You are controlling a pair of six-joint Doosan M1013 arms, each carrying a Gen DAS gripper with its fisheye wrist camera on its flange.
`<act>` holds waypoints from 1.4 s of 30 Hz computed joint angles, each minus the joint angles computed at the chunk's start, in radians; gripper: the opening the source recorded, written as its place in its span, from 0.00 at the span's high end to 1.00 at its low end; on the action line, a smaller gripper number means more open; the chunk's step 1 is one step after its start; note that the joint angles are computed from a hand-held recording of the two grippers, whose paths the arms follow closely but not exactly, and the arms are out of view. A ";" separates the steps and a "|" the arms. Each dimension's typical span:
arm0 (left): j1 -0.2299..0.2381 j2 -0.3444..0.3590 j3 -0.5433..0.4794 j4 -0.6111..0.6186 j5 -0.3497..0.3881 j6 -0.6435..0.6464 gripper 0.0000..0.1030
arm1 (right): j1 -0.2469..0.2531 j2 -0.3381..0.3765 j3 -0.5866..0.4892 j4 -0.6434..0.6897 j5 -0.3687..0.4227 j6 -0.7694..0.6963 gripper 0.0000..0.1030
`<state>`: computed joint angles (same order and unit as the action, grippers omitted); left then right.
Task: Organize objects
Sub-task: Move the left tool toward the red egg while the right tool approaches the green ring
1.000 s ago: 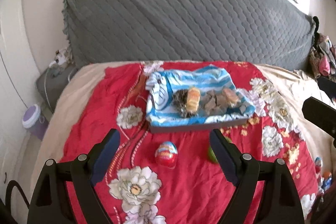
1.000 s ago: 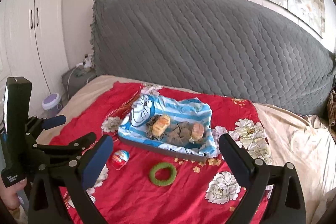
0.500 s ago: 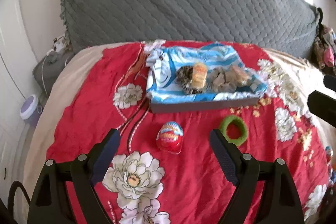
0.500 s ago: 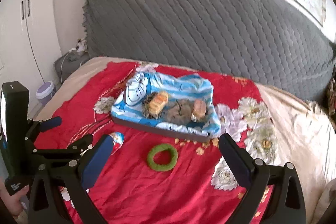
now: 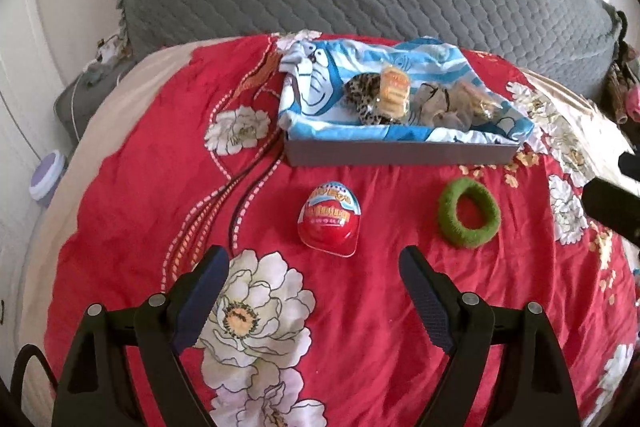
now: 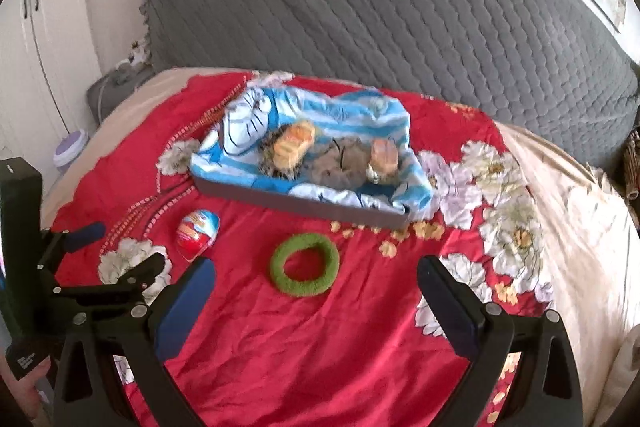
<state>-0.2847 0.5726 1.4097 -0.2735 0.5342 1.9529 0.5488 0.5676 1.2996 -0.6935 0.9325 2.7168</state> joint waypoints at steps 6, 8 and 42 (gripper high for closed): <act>-0.004 0.022 -0.009 0.017 0.005 0.017 0.15 | -0.012 0.023 0.001 0.054 0.000 -0.005 0.02; -0.004 0.032 -0.017 0.027 0.016 0.005 0.15 | -0.013 0.031 -0.004 0.060 0.011 -0.020 0.02; -0.005 0.192 -0.219 -0.050 0.152 0.081 0.15 | -0.083 0.152 -0.074 0.171 0.019 -0.067 0.02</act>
<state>-0.2899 0.7646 1.1905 -0.3238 0.6864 2.0337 0.4654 0.7198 1.2252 -0.5225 0.9520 2.6498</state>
